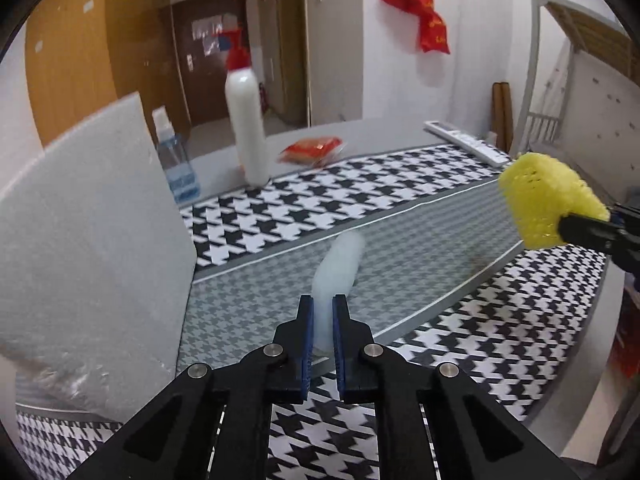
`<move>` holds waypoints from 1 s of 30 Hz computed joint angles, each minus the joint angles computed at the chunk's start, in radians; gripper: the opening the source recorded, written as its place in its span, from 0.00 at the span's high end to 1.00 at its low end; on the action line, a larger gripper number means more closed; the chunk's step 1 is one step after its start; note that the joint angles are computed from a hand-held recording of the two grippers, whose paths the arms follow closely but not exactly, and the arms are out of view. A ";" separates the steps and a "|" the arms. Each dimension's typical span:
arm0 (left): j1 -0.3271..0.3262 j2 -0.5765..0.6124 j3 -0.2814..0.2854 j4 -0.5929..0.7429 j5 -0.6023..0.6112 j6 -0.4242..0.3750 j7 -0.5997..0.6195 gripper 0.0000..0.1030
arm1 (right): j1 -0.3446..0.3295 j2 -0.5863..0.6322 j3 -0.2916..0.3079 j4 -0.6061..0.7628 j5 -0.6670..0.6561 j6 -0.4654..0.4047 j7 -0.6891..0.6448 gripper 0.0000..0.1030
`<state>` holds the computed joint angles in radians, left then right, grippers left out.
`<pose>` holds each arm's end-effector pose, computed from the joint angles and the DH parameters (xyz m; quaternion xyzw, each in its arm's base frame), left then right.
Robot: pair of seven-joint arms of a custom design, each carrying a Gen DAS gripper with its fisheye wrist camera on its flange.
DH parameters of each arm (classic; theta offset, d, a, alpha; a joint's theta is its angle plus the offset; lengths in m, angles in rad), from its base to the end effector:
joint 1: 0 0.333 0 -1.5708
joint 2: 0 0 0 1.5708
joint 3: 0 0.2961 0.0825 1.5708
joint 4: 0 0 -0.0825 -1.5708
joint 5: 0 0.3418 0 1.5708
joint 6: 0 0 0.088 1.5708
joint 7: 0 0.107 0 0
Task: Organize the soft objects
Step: 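Lift the foam tube with the left gripper while the right lifts the yellow sponge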
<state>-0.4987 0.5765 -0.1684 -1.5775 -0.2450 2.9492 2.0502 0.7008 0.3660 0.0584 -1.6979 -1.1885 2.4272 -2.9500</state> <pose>0.5731 -0.3986 0.4059 -0.3194 0.8601 -0.3624 0.1639 0.4728 0.4380 0.4244 -0.5622 0.6903 -0.3116 0.3322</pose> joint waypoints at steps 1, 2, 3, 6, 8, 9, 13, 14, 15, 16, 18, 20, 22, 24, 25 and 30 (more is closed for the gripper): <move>0.000 -0.015 -0.004 -0.020 0.001 0.016 0.006 0.91 | 0.005 0.000 0.001 0.002 -0.005 -0.006 0.002 0.74; 0.012 -0.028 -0.024 -0.038 -0.010 0.027 0.023 0.91 | 0.009 -0.001 0.001 0.004 -0.008 -0.012 0.003 0.74; 0.026 -0.038 -0.042 -0.050 -0.023 0.034 0.039 0.91 | 0.013 0.000 0.002 0.006 -0.011 -0.018 0.006 0.74; 0.069 -0.084 -0.103 -0.113 -0.074 0.077 0.102 0.91 | 0.026 -0.003 0.004 0.011 -0.027 -0.037 0.019 0.74; 0.107 -0.110 -0.153 -0.147 -0.119 0.103 0.159 0.91 | 0.036 -0.004 0.006 0.017 -0.035 -0.057 0.025 0.74; 0.122 -0.122 -0.172 -0.162 -0.141 0.113 0.186 0.91 | 0.041 -0.005 0.008 0.020 -0.040 -0.069 0.028 0.74; 0.183 -0.152 -0.247 -0.201 -0.235 0.148 0.288 0.91 | 0.063 0.000 0.013 0.040 -0.060 -0.112 0.038 0.74; 0.204 -0.158 -0.269 -0.206 -0.265 0.145 0.313 0.91 | 0.066 0.001 0.013 0.045 -0.062 -0.120 0.040 0.74; 0.229 -0.166 -0.296 -0.215 -0.299 0.146 0.345 0.91 | 0.069 0.002 0.013 0.049 -0.066 -0.126 0.044 0.74; 0.255 -0.172 -0.328 -0.222 -0.336 0.153 0.383 0.91 | 0.074 0.005 0.014 0.056 -0.072 -0.134 0.043 0.74; 0.297 -0.182 -0.379 -0.233 -0.404 0.175 0.450 0.91 | 0.082 0.009 0.013 0.068 -0.075 -0.154 0.046 0.74; 0.356 -0.188 -0.449 -0.237 -0.477 0.189 0.540 0.91 | 0.086 0.010 0.009 0.075 -0.095 -0.153 0.062 0.74; 0.376 -0.196 -0.469 -0.235 -0.521 0.186 0.590 0.91 | 0.089 0.021 0.008 0.096 -0.095 -0.164 0.061 0.74; 0.418 -0.195 -0.517 -0.227 -0.584 0.172 0.670 0.91 | 0.096 0.030 0.007 0.116 -0.087 -0.181 0.053 0.74; 0.429 -0.196 -0.530 -0.224 -0.611 0.173 0.702 0.91 | 0.101 0.032 0.004 0.121 -0.095 -0.187 0.055 0.74; 0.468 -0.201 -0.575 -0.211 -0.753 0.195 0.837 0.91 | 0.116 0.050 -0.006 0.158 -0.117 -0.195 0.047 0.74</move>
<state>-0.0309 0.3756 -0.7429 -1.7888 -0.9976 3.1439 2.8869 0.8170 0.4162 0.0528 -1.5399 -1.3054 2.2323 -2.9026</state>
